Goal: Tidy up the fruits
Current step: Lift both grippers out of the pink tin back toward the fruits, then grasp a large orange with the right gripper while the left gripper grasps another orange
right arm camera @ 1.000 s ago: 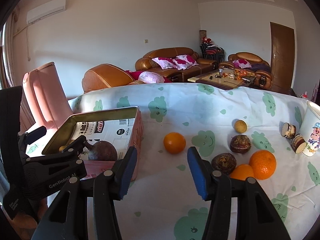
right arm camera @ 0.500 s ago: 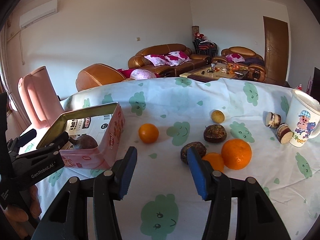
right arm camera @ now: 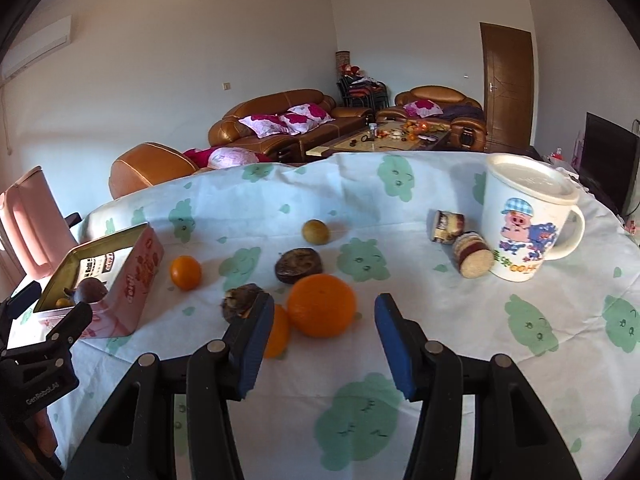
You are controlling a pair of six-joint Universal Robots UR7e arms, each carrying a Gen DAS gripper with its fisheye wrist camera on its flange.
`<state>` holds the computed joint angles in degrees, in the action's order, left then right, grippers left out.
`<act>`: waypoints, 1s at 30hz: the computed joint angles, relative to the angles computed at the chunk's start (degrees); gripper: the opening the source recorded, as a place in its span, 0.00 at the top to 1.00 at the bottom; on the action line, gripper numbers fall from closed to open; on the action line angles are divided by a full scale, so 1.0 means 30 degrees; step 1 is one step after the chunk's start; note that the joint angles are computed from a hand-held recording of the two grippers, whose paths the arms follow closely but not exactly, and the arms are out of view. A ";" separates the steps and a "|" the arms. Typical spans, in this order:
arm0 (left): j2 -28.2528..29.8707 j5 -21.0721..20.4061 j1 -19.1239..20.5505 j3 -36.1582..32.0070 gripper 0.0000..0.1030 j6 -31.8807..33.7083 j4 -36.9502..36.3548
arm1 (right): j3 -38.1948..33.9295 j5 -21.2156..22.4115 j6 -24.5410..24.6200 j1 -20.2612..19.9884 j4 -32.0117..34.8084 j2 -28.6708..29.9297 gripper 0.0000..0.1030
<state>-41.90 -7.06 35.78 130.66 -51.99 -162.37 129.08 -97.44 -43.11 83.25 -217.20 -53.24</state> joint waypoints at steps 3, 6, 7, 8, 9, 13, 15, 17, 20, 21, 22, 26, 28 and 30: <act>0.0988 -0.0665 -0.0064 -0.0372 0.01 0.3267 -0.3606 | -0.0202 0.0257 0.0404 -0.0484 0.1365 -0.0651 0.47; 0.1312 -0.1327 0.0052 -0.0878 0.01 0.4208 -0.4265 | -0.0627 0.0594 0.0906 -0.0670 0.3464 -0.1112 0.47; 0.1429 -0.1459 0.0100 -0.1051 0.01 0.4334 -0.4281 | -0.0861 0.0809 0.1200 -0.0706 0.4574 -0.1287 0.47; 0.1508 -0.1516 0.0126 -0.1211 0.01 0.4335 -0.4150 | -0.1122 0.0923 0.1480 -0.0685 0.5483 -0.1352 0.47; 0.1619 -0.1583 0.0138 -0.1359 0.01 0.4407 -0.4144 | -0.1444 0.0892 0.1736 -0.0599 0.6258 -0.1302 0.47; 0.1761 -0.1948 0.0291 -0.2004 0.01 0.3807 -0.2885 | -0.2683 0.1193 0.2654 -0.0458 0.8151 -0.0669 0.47; 0.1893 -0.2079 0.0359 -0.2354 0.01 0.3635 -0.2358 | -0.3177 0.1550 0.3432 -0.0450 0.9369 -0.0588 0.47; 0.2035 -0.2191 0.0432 -0.2690 0.01 0.3658 -0.2001 | -0.3802 0.1831 0.3965 -0.0473 1.0980 -0.0433 0.47; 0.2269 -0.2203 0.0486 -0.3111 0.01 0.3803 -0.1730 | -0.3955 0.1406 0.3591 -0.0177 1.0722 -0.0034 0.47; 0.2345 -0.2228 0.0497 -0.3229 0.01 0.3900 -0.1742 | -0.3974 0.1149 0.3328 -0.0075 1.0751 0.0004 0.47; 0.2409 -0.2270 0.0522 -0.3353 0.01 0.3966 -0.1687 | -0.3924 0.1056 0.3087 -0.0035 1.0698 -0.0015 0.47; 0.2492 -0.2523 0.0631 -0.3760 0.01 0.3856 -0.1130 | -0.3916 0.1192 0.3625 -0.0340 1.1545 -0.0534 0.53; 0.2604 -0.2735 0.0670 -0.3938 0.01 0.4008 -0.1330 | -0.3757 0.1286 0.3811 -0.0535 1.1373 -0.0761 0.53; 0.2697 -0.2944 0.0723 -0.4151 0.01 0.4074 -0.1325 | -0.3595 0.1495 0.3921 -0.0706 1.0836 -0.0967 0.54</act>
